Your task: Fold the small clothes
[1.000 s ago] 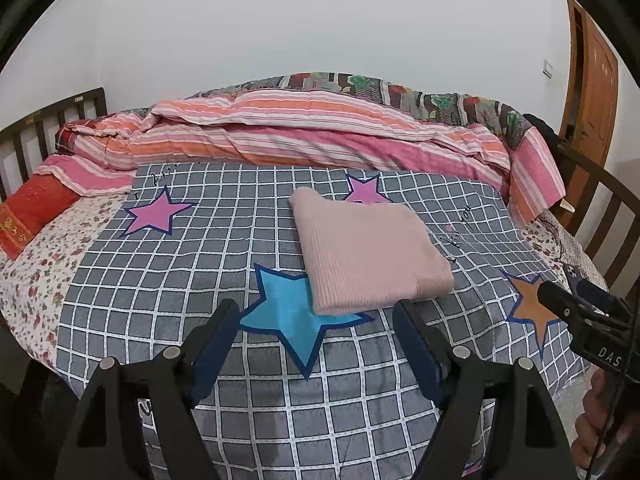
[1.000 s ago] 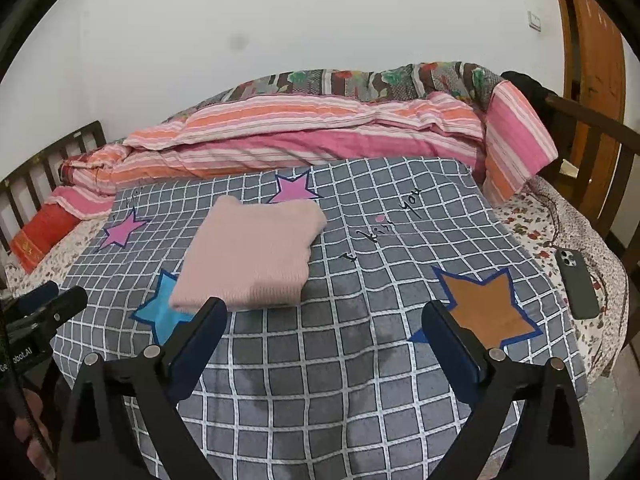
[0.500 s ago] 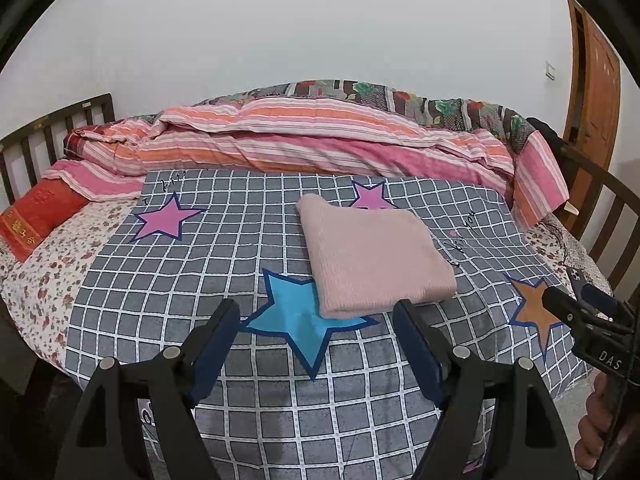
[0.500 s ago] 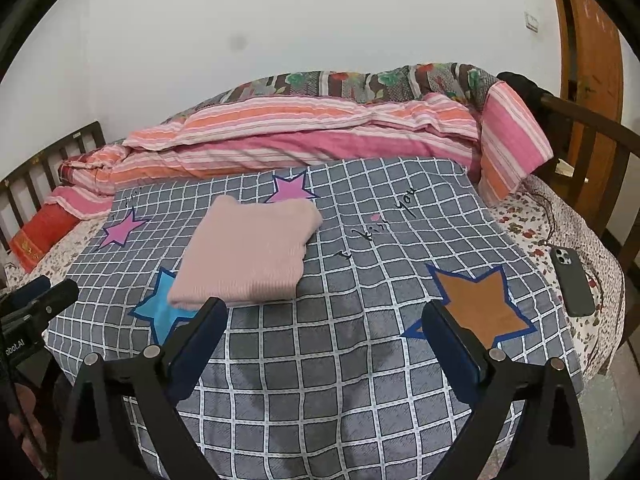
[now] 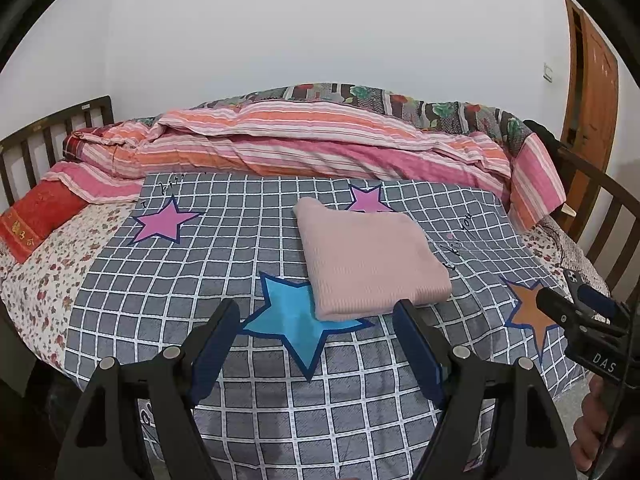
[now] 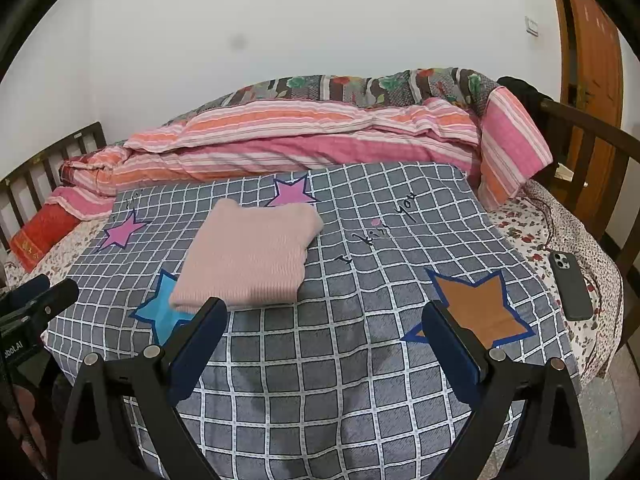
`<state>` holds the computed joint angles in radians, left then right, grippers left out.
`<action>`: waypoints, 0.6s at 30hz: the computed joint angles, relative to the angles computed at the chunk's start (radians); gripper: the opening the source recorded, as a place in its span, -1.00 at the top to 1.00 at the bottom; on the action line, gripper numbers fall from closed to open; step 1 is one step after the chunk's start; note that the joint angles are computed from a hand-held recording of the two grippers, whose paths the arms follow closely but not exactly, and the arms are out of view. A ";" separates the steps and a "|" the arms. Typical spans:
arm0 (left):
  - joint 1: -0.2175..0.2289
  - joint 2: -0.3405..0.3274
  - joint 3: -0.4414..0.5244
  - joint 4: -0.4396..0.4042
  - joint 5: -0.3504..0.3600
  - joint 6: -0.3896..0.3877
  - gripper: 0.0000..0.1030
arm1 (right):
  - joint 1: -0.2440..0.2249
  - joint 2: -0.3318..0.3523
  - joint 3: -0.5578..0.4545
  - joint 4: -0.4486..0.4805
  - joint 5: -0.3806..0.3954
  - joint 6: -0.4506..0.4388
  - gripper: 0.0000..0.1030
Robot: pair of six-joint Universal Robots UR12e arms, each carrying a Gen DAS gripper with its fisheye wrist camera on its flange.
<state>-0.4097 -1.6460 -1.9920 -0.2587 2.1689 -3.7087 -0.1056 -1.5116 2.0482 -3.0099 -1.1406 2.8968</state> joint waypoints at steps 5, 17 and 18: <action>0.000 0.001 0.001 -0.004 0.003 0.001 -0.50 | -0.001 0.000 0.001 -0.002 0.004 0.000 -0.88; -0.001 0.000 0.004 -0.004 0.005 0.004 -0.50 | 0.000 -0.003 0.001 -0.007 0.008 0.004 -0.88; -0.001 0.000 0.005 -0.005 0.005 0.002 -0.50 | -0.001 -0.003 0.001 -0.009 0.008 0.003 -0.88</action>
<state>-0.4110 -1.6460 -1.9871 -0.2640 2.1744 -3.7072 -0.1063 -1.5147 2.0494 -3.0187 -1.1326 2.8997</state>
